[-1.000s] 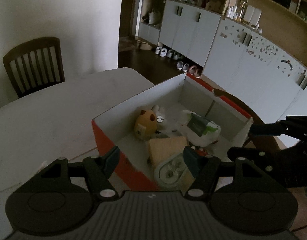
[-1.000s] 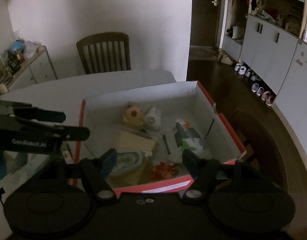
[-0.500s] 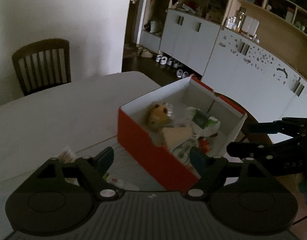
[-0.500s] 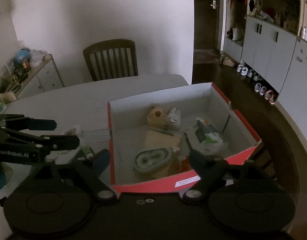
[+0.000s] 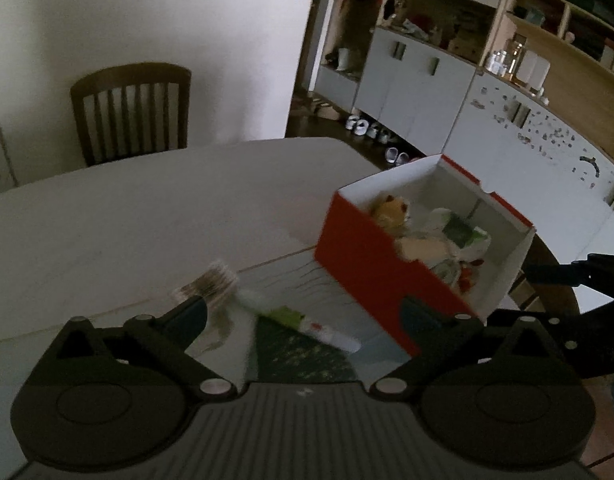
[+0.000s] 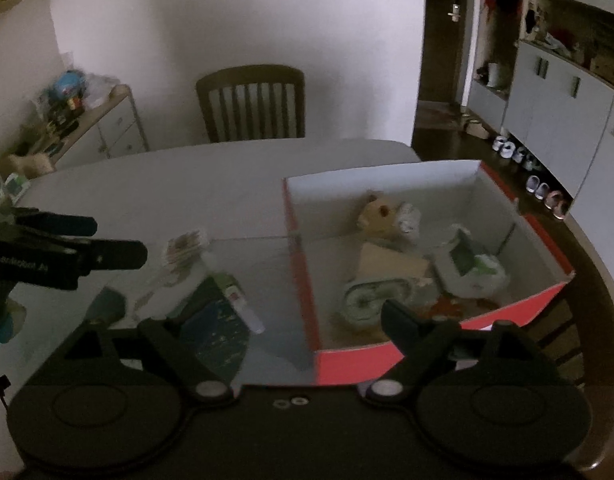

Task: Organize objects
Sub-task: 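Withdraw both tools from the red shoebox back over the table, then grasp the cotton swab pack with the left gripper while the right gripper grasps the white glue stick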

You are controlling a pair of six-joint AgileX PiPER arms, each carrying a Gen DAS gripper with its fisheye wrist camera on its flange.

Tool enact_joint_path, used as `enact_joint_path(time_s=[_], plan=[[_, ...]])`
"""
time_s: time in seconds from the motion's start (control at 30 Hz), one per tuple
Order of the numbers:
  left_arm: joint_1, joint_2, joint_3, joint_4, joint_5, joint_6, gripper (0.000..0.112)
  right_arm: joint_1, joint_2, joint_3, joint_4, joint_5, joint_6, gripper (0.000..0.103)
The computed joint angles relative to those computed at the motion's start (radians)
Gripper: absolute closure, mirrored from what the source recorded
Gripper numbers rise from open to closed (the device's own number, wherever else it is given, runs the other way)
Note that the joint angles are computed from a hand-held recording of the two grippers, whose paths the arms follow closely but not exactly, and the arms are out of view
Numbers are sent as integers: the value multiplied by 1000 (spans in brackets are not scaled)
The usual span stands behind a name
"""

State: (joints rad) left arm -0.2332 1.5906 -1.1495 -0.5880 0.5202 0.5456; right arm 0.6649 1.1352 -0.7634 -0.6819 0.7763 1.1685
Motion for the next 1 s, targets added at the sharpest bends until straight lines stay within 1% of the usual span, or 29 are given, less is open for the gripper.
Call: enact_joint_path(time_s=[0.1,0.23,0.33,0.57,0.7,0.83,1.0], plan=[[38,9,5,-7,11,35,10,33,45,-16,-13,-7,32,14],[79,34,2,8,-9,83,10,61,103,-46,-13,-20,47,14],[115,75,-12,-18,-21,176,9,76,151,-76,-12,-28,39,14],[166,189,-70,-20,-41,276,10,80,258,-133,-9,-51,11,14],[176,255,-121,-28,-21,304,10,56,313,-157,11,-90,-21,14],[169,329,-189,-23,16,320,10,23,378,-185,36,-131,-82,14],[147,422,-287,31,44,279,10,-22,467,-220,59,-176,-138,14]])
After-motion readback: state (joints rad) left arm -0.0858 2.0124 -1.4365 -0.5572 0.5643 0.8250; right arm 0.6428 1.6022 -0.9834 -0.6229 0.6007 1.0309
